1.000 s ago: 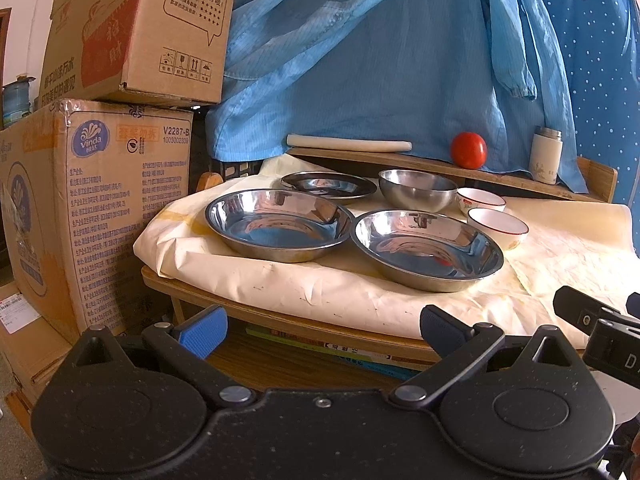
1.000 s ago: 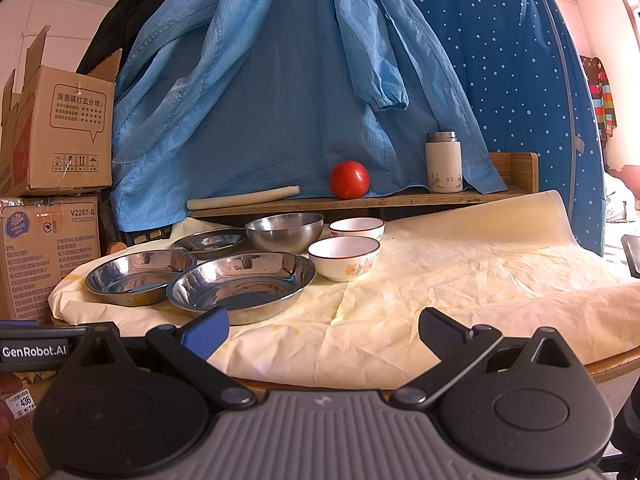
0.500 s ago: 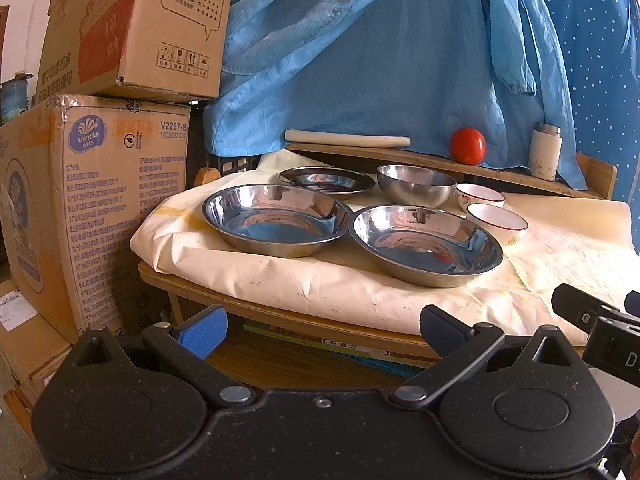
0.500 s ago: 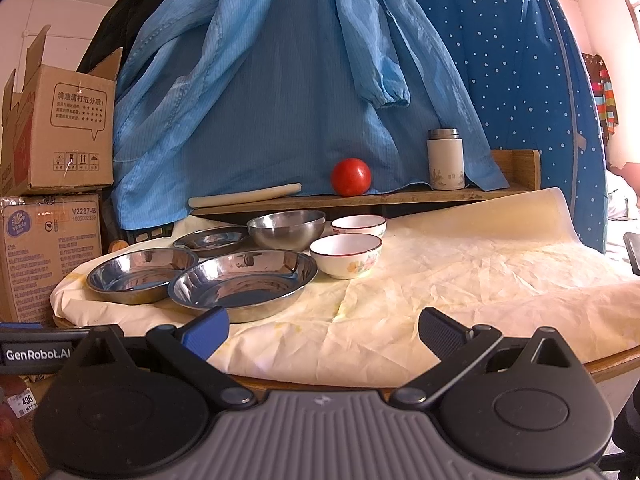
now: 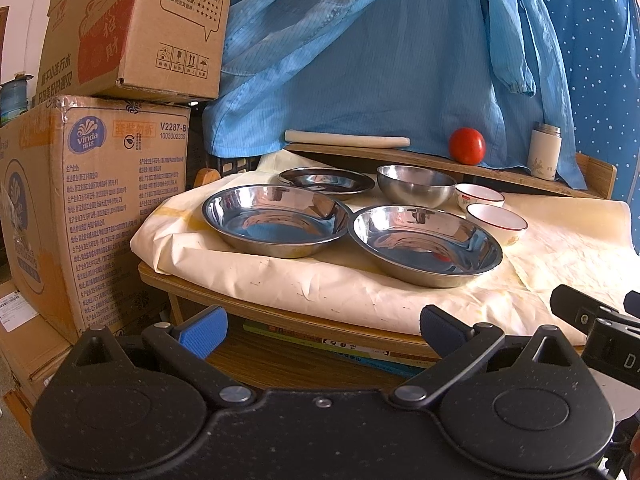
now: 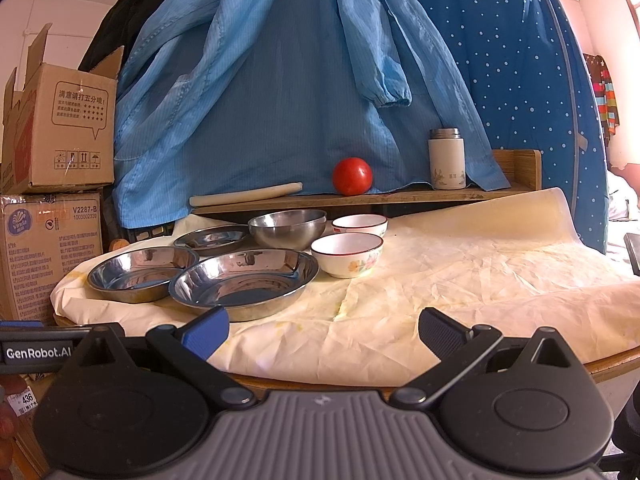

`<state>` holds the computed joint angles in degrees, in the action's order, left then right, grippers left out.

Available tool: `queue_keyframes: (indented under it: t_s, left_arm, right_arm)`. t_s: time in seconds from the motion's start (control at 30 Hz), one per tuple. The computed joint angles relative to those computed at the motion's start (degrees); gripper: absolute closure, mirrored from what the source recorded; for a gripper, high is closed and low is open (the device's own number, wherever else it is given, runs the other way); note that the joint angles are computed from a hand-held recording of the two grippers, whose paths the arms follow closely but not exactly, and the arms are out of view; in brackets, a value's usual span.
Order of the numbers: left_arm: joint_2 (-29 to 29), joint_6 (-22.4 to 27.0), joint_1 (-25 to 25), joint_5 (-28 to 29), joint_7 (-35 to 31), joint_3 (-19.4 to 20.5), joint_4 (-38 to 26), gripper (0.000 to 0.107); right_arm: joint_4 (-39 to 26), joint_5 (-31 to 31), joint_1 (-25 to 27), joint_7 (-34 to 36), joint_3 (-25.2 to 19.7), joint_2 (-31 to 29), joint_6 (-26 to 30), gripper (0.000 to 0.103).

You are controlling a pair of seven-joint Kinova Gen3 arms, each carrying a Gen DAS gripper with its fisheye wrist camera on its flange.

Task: Organize plates and bowls

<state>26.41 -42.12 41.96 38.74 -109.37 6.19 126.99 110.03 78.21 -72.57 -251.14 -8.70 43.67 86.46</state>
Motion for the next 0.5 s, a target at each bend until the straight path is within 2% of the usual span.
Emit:
queue_keyframes:
  t_s: [0.5]
  left_arm:
    - [0.00,-0.02,0.09,0.15,-0.17,0.05,-0.07,0.005]
  right_arm:
    - [-0.29,0.03,0.07,0.10,0.05,0.14,-0.16,0.000]
